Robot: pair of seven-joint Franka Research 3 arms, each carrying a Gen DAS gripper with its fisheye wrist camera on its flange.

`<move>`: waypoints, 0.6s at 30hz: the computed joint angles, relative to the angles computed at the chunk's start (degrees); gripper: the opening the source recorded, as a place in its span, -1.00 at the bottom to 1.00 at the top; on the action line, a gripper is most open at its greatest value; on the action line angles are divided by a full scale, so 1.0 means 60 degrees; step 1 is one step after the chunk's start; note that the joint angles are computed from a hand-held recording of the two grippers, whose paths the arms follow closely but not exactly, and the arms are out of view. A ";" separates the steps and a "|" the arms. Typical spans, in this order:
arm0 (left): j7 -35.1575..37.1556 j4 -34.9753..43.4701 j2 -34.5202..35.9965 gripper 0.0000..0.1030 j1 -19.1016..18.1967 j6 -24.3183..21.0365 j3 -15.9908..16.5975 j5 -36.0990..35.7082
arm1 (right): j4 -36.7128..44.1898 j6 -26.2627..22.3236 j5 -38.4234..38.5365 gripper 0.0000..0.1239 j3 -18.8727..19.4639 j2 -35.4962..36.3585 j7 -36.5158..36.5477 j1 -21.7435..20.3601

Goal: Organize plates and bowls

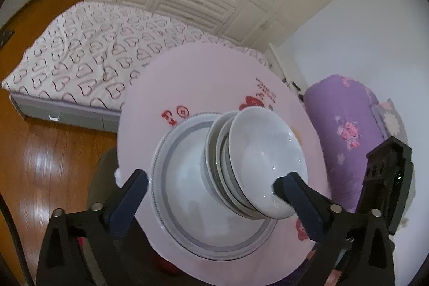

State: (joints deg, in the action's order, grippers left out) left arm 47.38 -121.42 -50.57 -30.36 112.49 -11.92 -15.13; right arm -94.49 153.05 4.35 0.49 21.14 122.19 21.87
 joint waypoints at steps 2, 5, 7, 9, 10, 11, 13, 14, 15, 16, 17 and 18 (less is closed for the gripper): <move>0.0083 0.0126 -0.0043 0.98 0.0105 -0.0173 -0.0109 0.0327 | -0.0212 0.0347 -0.0126 0.66 -0.0104 -0.0141 0.0236 0.0098; 0.0114 0.0245 -0.0269 0.98 0.0325 -0.0373 -0.0363 0.0919 | -0.0452 0.0550 -0.0489 0.66 -0.0306 -0.0347 0.0724 0.0269; 0.0118 0.0384 -0.0400 0.98 0.0489 -0.0508 -0.0597 0.1397 | -0.0667 0.0707 -0.0799 0.66 -0.0422 -0.0525 0.1081 0.0369; 0.0100 0.0456 -0.0545 0.98 0.0584 -0.0535 -0.0817 0.1794 | -0.0909 0.0939 -0.1119 0.66 -0.0500 -0.0712 0.1422 0.0447; 0.0123 0.0538 -0.0618 0.98 0.0642 -0.0550 -0.0937 0.2042 | -0.1069 0.1081 -0.1354 0.66 -0.0572 -0.0841 0.1650 0.0516; 0.0128 0.0629 -0.0683 0.98 0.0701 -0.0586 -0.1068 0.2278 | -0.1241 0.1223 -0.1688 0.66 -0.0681 -0.0991 0.1956 0.0622; 0.0158 0.0775 -0.0802 0.98 0.0794 -0.0581 -0.1321 0.2727 | -0.1619 0.1516 -0.2650 0.66 -0.0973 -0.1349 0.2815 0.0904; 0.0174 0.0815 -0.0879 0.98 0.0808 -0.0586 -0.1435 0.2911 | -0.1772 0.1629 -0.3118 0.66 -0.1054 -0.1506 0.3228 0.0978; 0.0208 0.0892 -0.0959 0.98 0.0823 -0.0627 -0.1572 0.3111 | -0.1921 0.1729 -0.3660 0.66 -0.1148 -0.1663 0.3705 0.1058; 0.0270 0.1029 -0.1013 0.98 0.0869 -0.0668 -0.1721 0.3353 | -0.2123 0.1808 -0.4549 0.66 -0.1363 -0.1913 0.4517 0.1262; 0.0256 0.1079 -0.1093 0.98 0.0888 -0.0704 -0.1853 0.3501 | -0.2260 0.1824 -0.5244 0.66 -0.1465 -0.2099 0.5167 0.1369; 0.0259 0.1132 -0.1198 0.98 0.0900 -0.0749 -0.1964 0.3654 | -0.2394 0.1811 -0.5940 0.66 -0.1533 -0.2293 0.5818 0.1451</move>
